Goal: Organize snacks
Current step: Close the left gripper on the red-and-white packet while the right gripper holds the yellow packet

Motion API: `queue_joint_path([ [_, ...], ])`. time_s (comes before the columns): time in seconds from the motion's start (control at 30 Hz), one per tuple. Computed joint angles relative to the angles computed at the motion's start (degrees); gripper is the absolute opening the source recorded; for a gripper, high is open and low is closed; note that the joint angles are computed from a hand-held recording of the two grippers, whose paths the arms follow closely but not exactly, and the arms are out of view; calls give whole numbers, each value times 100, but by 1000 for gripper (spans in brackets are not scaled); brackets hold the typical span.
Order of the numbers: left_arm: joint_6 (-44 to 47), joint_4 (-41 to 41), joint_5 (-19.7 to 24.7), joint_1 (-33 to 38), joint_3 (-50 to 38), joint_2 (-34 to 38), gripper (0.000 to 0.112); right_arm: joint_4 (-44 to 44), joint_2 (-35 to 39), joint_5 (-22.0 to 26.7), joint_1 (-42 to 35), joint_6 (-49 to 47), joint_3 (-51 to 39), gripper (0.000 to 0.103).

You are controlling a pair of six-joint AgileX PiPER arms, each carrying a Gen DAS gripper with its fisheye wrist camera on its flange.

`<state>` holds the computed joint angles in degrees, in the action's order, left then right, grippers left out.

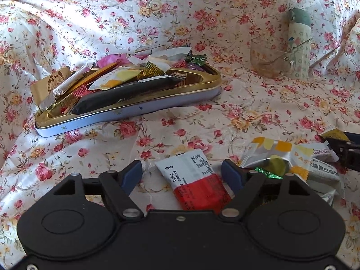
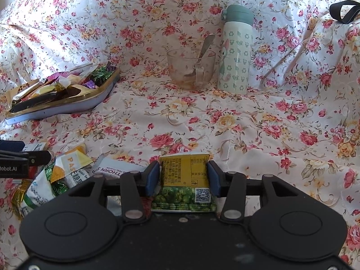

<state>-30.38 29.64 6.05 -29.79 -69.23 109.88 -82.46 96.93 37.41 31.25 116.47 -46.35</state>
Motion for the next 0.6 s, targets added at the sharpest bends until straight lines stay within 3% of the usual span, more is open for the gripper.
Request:
queue_joint_path([
  [0.6, 395, -432, -52, 37, -31, 55, 86, -87, -1, -61, -32, 95, 30, 50],
])
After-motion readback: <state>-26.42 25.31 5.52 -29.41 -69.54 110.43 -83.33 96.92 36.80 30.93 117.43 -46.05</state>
